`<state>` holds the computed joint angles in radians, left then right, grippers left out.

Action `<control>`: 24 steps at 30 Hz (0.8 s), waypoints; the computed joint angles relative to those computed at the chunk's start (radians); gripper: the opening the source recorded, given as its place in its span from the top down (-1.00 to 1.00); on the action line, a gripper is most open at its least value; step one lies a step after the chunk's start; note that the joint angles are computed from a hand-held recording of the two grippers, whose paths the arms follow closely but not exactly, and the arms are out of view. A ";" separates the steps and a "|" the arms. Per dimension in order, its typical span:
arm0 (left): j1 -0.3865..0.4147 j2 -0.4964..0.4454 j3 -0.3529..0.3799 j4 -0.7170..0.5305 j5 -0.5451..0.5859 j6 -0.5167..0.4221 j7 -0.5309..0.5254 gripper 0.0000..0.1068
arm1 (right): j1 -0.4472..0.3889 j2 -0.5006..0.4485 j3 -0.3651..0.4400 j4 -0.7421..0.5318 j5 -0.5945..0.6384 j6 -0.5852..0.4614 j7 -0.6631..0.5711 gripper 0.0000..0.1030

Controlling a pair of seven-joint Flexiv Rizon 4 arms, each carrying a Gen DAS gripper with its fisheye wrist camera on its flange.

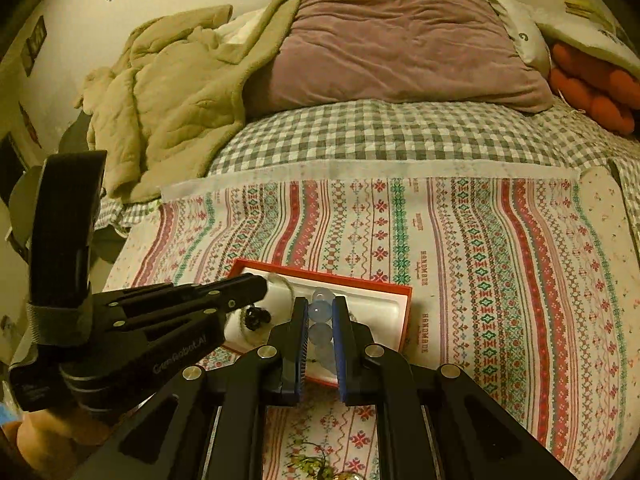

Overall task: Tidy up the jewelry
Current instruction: 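Lower the blue bracelet with the right gripper into the red box while the left gripper releases the bangle there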

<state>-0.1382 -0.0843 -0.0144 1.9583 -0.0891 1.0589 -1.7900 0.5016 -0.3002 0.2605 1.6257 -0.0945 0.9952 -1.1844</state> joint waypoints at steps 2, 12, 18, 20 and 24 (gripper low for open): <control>0.005 0.002 0.008 0.005 0.017 -0.006 -0.005 0.91 | 0.002 -0.011 0.002 -0.010 0.002 -0.011 -0.006 0.78; 0.019 0.003 0.024 0.002 0.127 -0.042 -0.046 0.91 | 0.018 -0.064 -0.003 -0.051 0.029 -0.057 -0.040 0.77; 0.019 -0.006 0.024 -0.014 0.177 -0.061 -0.055 0.91 | 0.013 -0.080 -0.024 -0.043 -0.011 -0.065 -0.002 0.77; 0.018 -0.008 0.023 -0.017 0.179 -0.063 -0.055 0.90 | 0.010 -0.082 -0.022 -0.045 -0.014 -0.071 0.003 0.76; 0.013 -0.001 0.020 -0.032 0.188 -0.089 -0.064 0.64 | 0.005 -0.077 -0.017 -0.058 -0.014 -0.096 0.007 0.66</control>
<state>-0.1247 -0.0850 0.0057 1.9258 0.0990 0.9698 -1.8539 0.5063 -0.3769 0.2435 1.5677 -0.1082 0.8992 -1.1777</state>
